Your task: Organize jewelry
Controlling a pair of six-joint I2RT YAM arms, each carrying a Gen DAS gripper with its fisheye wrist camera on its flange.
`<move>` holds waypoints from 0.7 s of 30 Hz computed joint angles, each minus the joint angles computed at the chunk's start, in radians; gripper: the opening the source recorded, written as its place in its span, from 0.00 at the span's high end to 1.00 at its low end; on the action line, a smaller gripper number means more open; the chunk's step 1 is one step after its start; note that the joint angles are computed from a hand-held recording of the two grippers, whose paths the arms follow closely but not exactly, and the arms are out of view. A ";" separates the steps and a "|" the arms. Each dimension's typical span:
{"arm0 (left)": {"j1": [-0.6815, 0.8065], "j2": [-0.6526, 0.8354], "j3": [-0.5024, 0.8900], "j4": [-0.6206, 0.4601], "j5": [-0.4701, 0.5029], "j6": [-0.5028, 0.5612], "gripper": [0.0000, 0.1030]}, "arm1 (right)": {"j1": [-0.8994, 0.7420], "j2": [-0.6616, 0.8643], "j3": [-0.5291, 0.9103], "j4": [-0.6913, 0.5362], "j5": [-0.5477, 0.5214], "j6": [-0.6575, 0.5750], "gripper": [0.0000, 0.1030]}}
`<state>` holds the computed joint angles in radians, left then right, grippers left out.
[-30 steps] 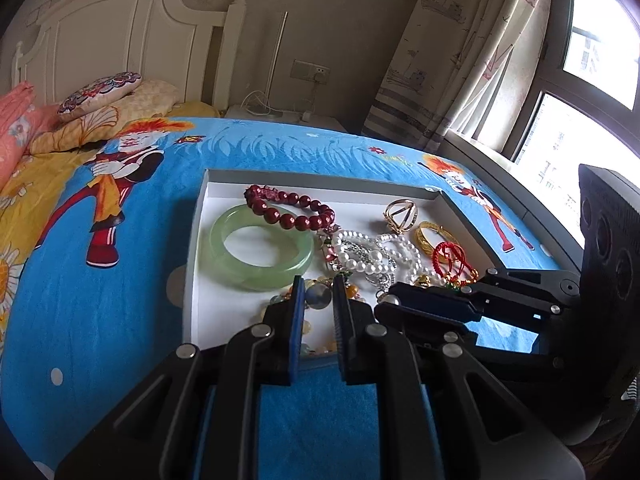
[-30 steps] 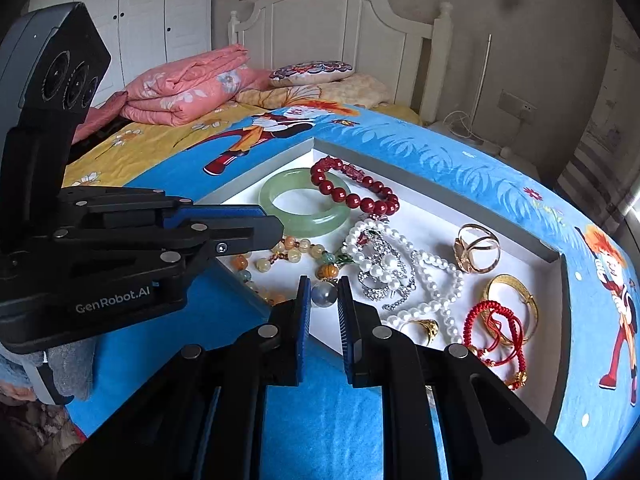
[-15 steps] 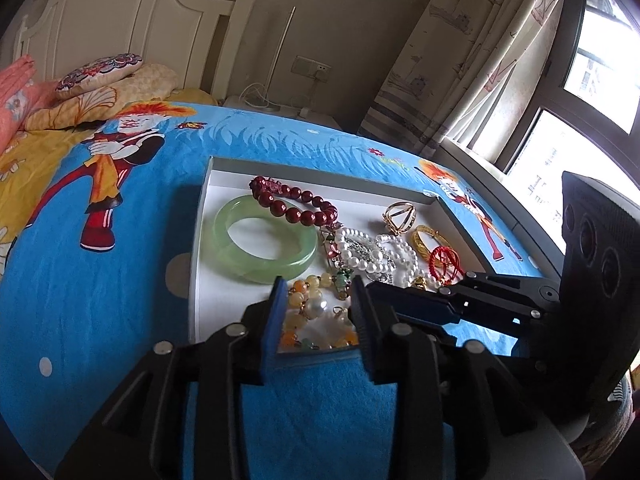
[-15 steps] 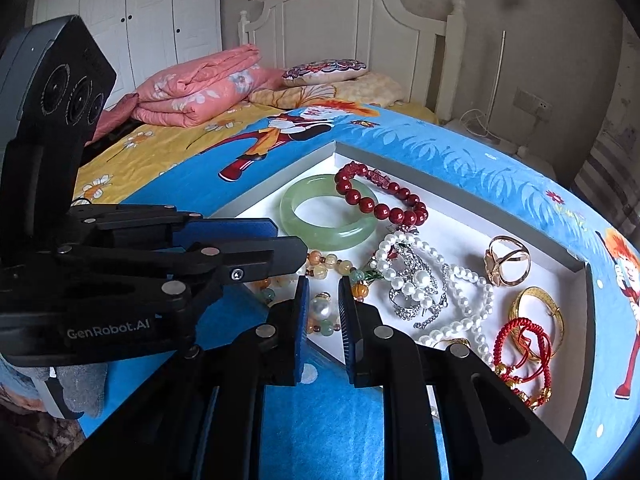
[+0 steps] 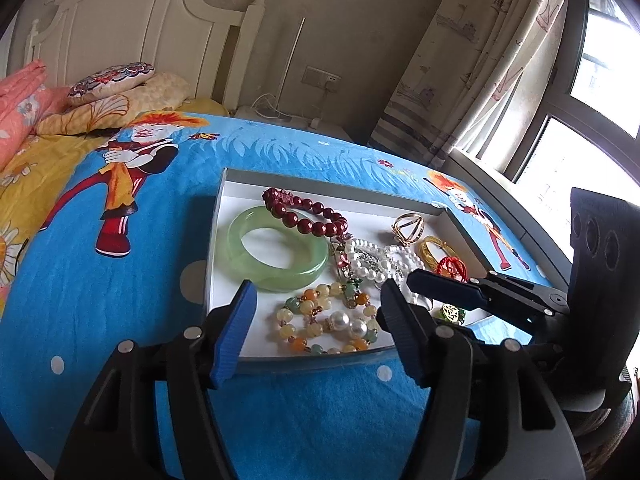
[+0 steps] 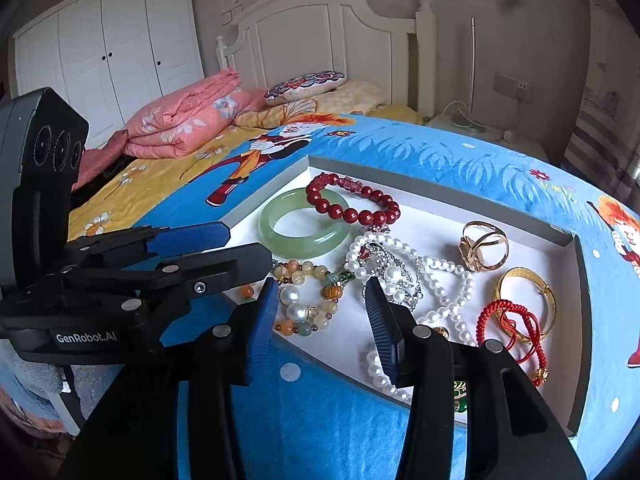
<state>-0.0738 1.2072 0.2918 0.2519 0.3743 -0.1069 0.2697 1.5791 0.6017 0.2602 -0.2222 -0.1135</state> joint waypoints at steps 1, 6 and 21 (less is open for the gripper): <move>-0.004 -0.008 -0.004 0.003 -0.010 -0.003 0.34 | -0.006 -0.003 -0.004 0.003 -0.004 0.005 0.54; -0.048 -0.079 -0.035 0.019 -0.101 -0.013 0.19 | -0.043 -0.034 -0.039 0.028 -0.022 0.038 0.36; -0.315 -0.243 -0.085 -0.013 -0.487 0.031 0.02 | -0.157 -0.217 -0.264 0.276 0.131 0.254 0.16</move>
